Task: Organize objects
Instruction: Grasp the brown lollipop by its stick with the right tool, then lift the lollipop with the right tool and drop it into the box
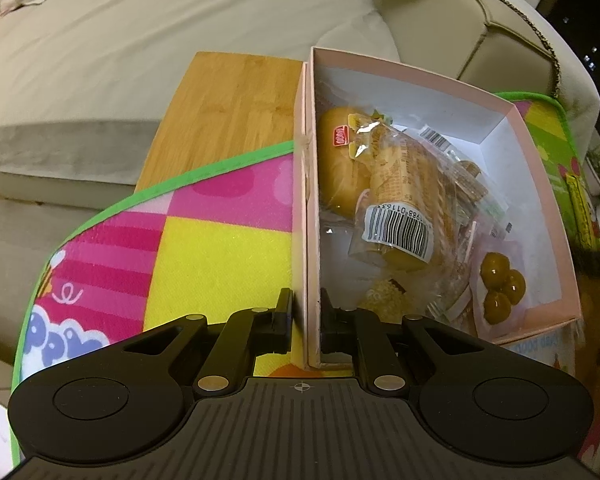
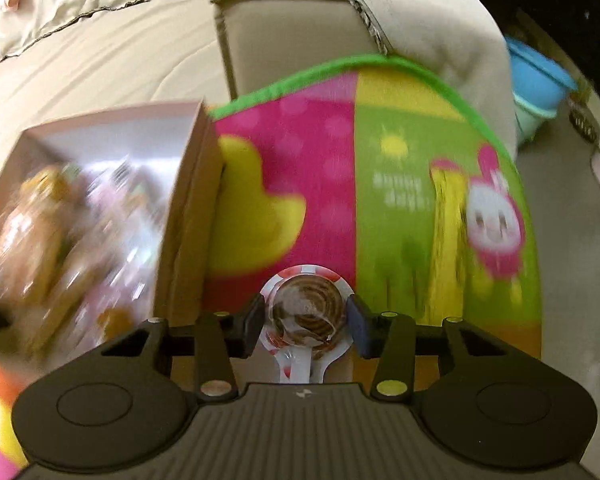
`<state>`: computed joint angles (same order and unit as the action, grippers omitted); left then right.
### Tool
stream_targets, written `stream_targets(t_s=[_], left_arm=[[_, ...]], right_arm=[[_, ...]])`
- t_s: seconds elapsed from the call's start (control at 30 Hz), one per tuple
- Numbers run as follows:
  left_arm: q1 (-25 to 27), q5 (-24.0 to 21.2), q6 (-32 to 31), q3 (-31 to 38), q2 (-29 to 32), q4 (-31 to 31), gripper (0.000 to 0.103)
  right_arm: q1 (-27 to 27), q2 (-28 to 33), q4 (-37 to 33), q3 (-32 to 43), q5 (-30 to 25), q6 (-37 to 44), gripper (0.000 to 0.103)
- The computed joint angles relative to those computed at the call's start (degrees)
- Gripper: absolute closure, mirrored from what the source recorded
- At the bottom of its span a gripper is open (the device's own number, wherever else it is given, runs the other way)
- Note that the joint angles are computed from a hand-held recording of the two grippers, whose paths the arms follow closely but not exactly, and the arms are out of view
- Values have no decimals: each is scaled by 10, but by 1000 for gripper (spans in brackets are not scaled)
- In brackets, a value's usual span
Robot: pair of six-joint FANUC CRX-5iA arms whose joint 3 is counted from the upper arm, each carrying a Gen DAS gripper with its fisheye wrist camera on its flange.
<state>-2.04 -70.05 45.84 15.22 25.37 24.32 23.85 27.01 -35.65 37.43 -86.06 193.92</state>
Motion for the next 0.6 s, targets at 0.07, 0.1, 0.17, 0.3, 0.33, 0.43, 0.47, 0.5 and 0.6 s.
stream_targets(t_s=[0.07,0.1,0.17,0.3,0.33,0.43,0.47,0.5,0.6], left_arm=[[1,-4,-3,2,1,2,89],[2,-6,-4,3,2,2,89],[3,-11,-6,5,4,4,88],[7,-16,-8,7,7,11,88],[7,-17,-8,8,7,11,88],[6,-17,-7,9,8,10,88],[6,-18,-7,10,9,10,88],[6,-19,-7,11,10,10,88],[6,-20,-7,11,10,12,87]], right_arm=[[-19,9,12,23,-30,-10,59],[-25,10,17,27,-39,-11,59],[-40,12,27,42,-63,-9,59],[-74,8,39,73,-131,-7,59],[-85,5,33,83,-152,-1,59],[-128,12,-28,152,-262,1,59],[-142,19,-60,182,-306,-8,59],[-156,24,-96,208,-343,-22,59],[-188,20,-201,237,-407,-69,59]])
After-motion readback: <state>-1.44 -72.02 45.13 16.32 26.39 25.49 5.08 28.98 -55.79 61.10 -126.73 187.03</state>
